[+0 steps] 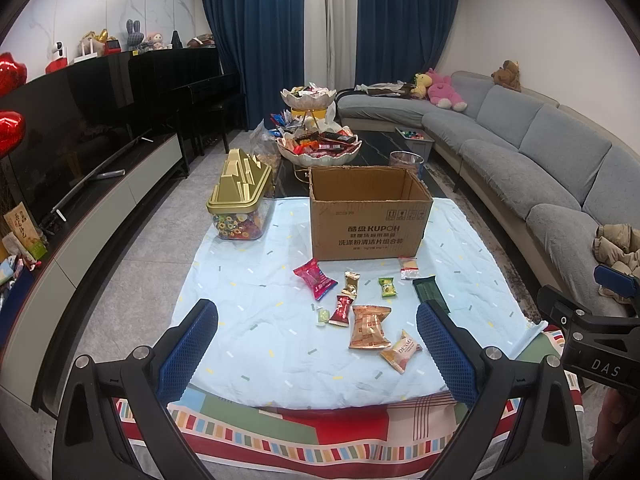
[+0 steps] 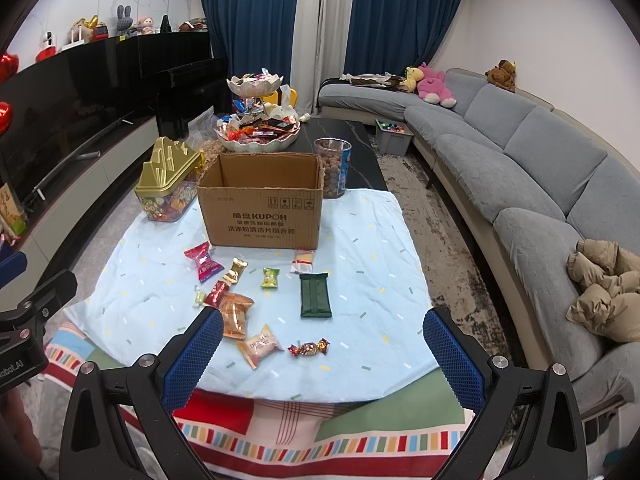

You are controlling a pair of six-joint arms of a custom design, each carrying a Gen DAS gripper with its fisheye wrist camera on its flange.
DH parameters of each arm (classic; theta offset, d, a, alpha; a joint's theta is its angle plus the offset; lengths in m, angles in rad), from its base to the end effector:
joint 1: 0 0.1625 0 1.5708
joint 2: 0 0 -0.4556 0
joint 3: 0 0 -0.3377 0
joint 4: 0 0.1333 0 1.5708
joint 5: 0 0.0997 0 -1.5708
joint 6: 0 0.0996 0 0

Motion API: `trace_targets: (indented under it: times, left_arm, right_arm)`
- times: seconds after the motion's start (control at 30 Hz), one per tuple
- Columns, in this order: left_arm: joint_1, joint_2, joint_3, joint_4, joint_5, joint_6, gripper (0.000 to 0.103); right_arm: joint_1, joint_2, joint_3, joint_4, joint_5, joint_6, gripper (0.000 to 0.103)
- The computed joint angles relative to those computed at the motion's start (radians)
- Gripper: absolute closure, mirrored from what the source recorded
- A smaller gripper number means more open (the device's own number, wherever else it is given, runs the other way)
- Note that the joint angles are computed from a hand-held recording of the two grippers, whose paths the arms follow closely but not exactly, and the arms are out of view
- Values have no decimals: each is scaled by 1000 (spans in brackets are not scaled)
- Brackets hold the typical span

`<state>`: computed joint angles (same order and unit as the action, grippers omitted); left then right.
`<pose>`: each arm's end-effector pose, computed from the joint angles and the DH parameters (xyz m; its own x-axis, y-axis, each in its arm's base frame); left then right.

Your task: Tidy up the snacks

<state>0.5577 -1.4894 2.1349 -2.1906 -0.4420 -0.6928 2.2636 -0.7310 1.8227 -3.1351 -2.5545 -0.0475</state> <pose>-0.2258 -0.4040 0.3683 -0.7008 -0.0492 -0.7117 0.5207 0.6467 -0.5574 0.4276 -0.4362 0.1632 -0.6405 -0.0946 0.7621 -0.5998 0.6814 -0.4195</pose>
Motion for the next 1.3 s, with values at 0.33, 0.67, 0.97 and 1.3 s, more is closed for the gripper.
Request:
trace_targets:
  times: [0.33, 0.67, 0.97, 1.3]
  left_arm:
    - [0, -1, 0, -1, -1, 2, 2]
    - [12, 18, 14, -63, 13, 58, 2]
    - [43, 69, 14, -200, 1, 201, 2]
    - [141, 163, -40, -296, -89, 313, 2]
  right_arm:
    - [2, 1, -2, 4, -1, 2, 2]
    - [-9, -7, 8, 4, 2, -2, 2]
    - [-48, -9, 25, 0, 18, -12, 2]
    - [-83, 28, -35, 64, 15, -3, 2]
